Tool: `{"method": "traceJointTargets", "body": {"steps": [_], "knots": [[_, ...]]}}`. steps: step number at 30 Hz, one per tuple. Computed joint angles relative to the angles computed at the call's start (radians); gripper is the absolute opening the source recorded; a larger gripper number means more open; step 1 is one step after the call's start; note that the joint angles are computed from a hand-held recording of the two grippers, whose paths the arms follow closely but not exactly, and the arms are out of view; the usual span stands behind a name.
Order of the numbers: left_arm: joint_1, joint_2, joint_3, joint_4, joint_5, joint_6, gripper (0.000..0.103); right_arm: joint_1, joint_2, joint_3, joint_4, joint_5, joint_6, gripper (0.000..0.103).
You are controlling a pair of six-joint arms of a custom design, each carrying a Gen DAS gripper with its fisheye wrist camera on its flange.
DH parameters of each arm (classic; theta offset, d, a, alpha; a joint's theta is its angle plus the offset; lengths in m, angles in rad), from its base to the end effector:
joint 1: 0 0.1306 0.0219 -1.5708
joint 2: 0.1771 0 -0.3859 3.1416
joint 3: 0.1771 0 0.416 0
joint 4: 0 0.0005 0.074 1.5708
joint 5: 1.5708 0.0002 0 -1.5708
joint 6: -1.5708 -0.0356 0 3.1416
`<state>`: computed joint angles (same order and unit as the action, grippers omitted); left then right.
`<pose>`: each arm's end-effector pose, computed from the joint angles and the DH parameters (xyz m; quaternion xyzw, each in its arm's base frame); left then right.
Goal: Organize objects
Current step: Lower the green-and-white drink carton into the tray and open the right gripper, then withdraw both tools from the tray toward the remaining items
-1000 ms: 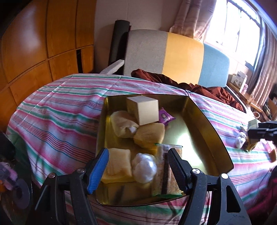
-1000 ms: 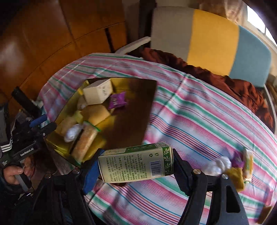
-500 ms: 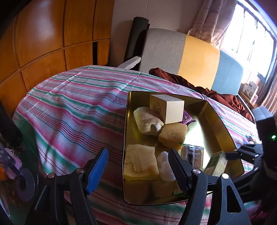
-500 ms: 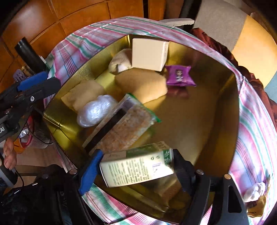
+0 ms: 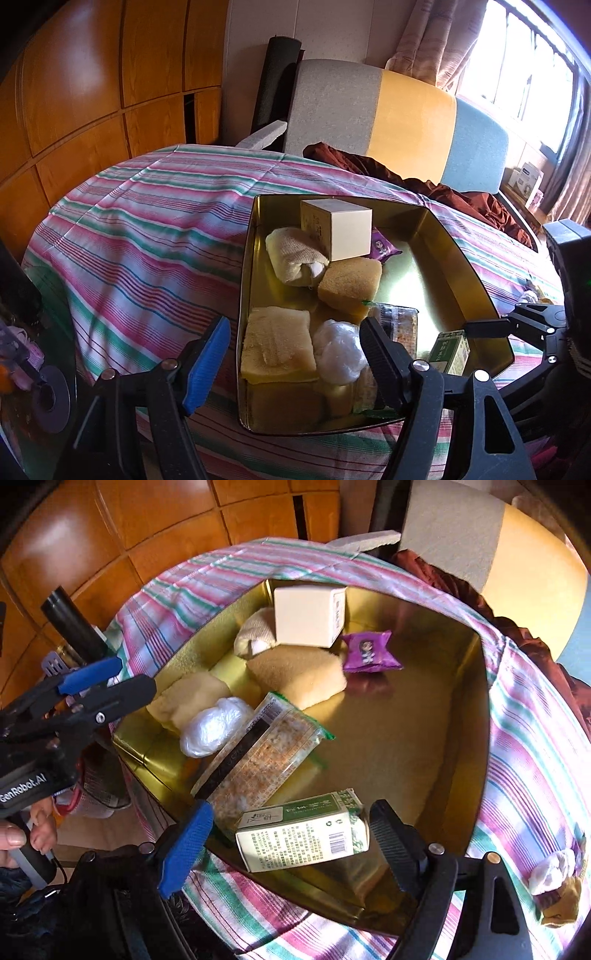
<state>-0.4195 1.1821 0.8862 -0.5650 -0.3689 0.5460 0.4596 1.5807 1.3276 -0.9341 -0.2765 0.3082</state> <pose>0.3781 -0.1551 0.3051 -0.1219 0.9159 -0.0063 0.3824 0.4769 0.2463 0.3051 -0.3885 0.8917 0.1492 0.1780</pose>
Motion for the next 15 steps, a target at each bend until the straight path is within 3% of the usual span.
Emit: {"method": "traceJointTargets", "body": {"steps": [15], "knots": [[-0.053,0.028,0.050,-0.013,-0.026,-0.050,0.074,-0.145,-0.077,-0.035,0.066,0.011,-0.087,0.088]]}}
